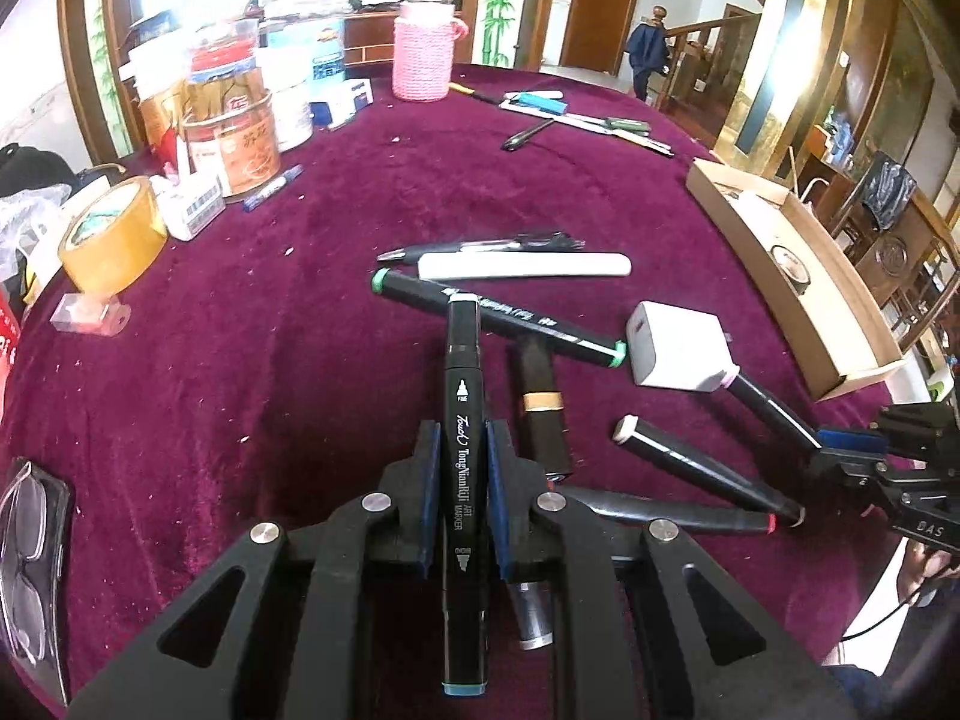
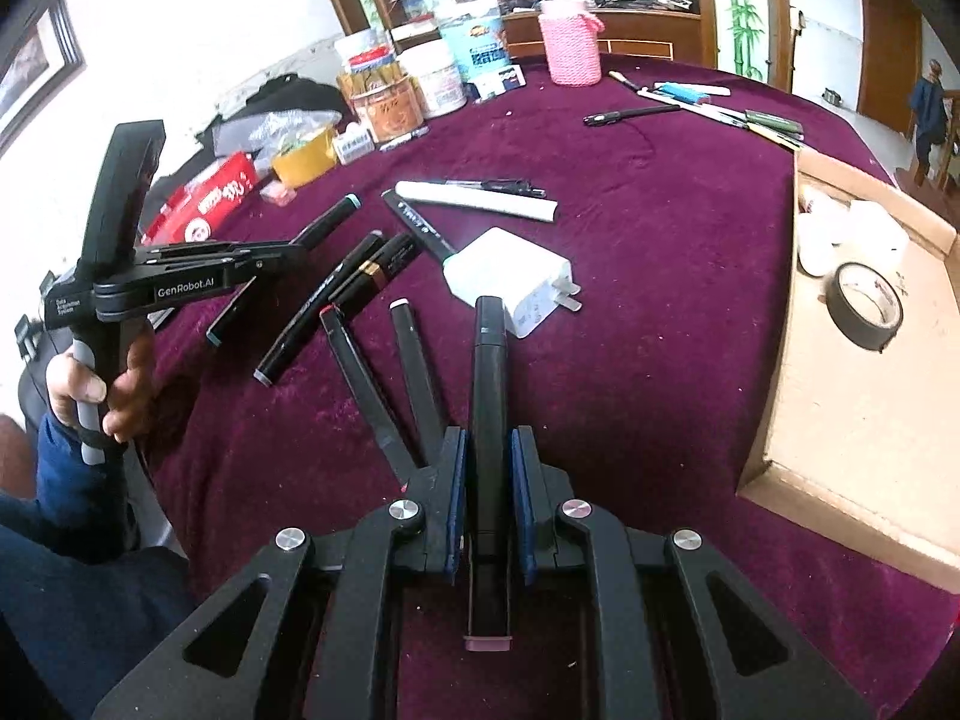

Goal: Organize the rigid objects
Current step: 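Grasp a black marker with left tool while right tool grasps another black marker, then carry both held black markers over to the cardboard tray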

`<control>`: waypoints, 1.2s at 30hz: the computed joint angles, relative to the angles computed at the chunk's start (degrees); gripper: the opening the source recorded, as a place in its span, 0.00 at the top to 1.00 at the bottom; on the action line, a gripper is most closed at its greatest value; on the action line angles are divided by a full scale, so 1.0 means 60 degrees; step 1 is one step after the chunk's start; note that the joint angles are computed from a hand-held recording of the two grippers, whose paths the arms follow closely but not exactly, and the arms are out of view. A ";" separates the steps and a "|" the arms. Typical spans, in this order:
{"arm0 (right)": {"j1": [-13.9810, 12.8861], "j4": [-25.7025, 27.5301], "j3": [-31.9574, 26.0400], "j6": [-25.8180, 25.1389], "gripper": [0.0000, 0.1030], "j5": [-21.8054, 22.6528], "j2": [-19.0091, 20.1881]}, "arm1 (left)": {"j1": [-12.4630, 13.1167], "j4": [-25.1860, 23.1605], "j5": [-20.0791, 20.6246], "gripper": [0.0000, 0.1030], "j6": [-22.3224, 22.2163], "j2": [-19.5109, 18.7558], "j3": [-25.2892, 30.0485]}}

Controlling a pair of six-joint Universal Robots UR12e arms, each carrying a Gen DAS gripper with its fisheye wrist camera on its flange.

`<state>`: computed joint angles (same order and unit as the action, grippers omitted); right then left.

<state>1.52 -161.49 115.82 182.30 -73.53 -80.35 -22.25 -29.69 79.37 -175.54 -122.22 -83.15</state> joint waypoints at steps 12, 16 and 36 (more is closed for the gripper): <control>-0.0721 -0.1658 0.0797 0.1372 0.87 0.0329 -0.0520 | -0.0407 -0.0621 -0.0714 0.88 0.0466 -0.0080 0.0652; -0.1184 -0.2278 0.1170 0.2281 0.87 0.0080 -0.0781 | -0.0735 -0.0969 -0.1229 0.88 0.0810 -0.0258 0.1155; -0.2431 -0.1465 0.1107 0.3256 0.87 -0.1439 -0.0776 | -0.2239 -0.4798 -0.2062 0.88 0.1362 -0.2613 0.5340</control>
<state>-13.07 -170.28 122.47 201.83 -82.17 -85.01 -35.69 -58.48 67.00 -167.37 -137.90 -51.11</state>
